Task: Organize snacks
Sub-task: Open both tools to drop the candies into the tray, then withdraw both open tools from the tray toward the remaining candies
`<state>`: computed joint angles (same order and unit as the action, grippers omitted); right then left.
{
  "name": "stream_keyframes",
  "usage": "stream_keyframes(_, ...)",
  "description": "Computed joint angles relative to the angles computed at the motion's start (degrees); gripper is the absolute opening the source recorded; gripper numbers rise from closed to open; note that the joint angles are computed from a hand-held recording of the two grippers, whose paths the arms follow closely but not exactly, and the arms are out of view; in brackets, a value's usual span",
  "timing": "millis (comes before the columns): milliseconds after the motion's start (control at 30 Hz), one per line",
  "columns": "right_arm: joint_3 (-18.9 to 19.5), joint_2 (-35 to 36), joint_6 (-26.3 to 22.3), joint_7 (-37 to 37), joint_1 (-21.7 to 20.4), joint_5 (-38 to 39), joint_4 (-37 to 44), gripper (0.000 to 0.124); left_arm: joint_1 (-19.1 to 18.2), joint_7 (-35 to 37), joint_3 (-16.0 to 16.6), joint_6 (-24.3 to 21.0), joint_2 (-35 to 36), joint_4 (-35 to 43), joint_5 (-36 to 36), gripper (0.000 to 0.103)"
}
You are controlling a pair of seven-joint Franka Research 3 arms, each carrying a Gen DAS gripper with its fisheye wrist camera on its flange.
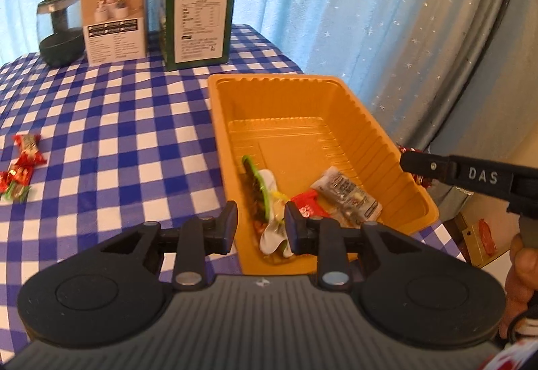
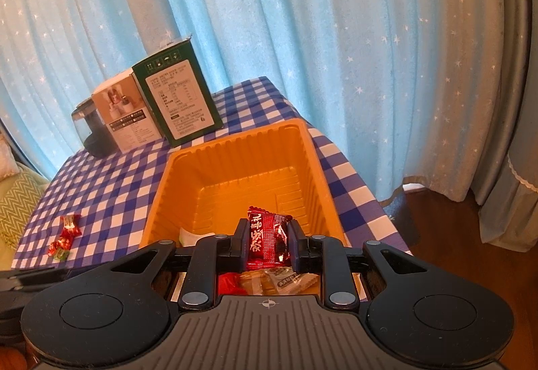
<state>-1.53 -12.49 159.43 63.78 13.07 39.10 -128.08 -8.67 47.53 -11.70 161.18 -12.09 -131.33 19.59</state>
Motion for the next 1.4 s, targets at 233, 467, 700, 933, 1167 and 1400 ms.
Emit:
stream_keyframes(233,-0.39,1.28,-0.59,-3.19,1.06,2.7,1.66,0.024,0.6,-1.97,-0.44,-0.19,-2.77,-1.97,0.64,0.027)
stream_keyframes(467,0.24,0.99,-0.82,-4.11,0.59,4.24,1.82,0.048,0.61,-2.71,-0.1,-0.7,-5.27,-4.18,0.42,0.029)
stream_keyframes(700,0.44,-4.38,-2.76,3.67,-1.38,-0.51,-3.02,0.048,0.21,-2.82,0.25,-1.87,-9.87,-7.62,-1.19,0.035)
stream_keyframes(933,-0.01,-11.49,-5.55,6.94,-1.26,-4.04,-8.64,0.048,-0.18,-3.03,0.12,-3.89,-15.71,-10.99,-1.94,0.044)
stream_keyframes(1167,-0.03,-15.9,-7.11,7.65,0.24,-5.46,-11.11,0.048,0.23,-4.12,-0.29,-6.79,-21.86,-13.72,-1.64,0.051)
stream_keyframes(1400,0.28,-17.81,-8.0,8.24,1.65,-5.98,-11.78,0.048,0.87,-5.22,0.0,-9.68,-28.23,-16.7,-1.24,0.058)
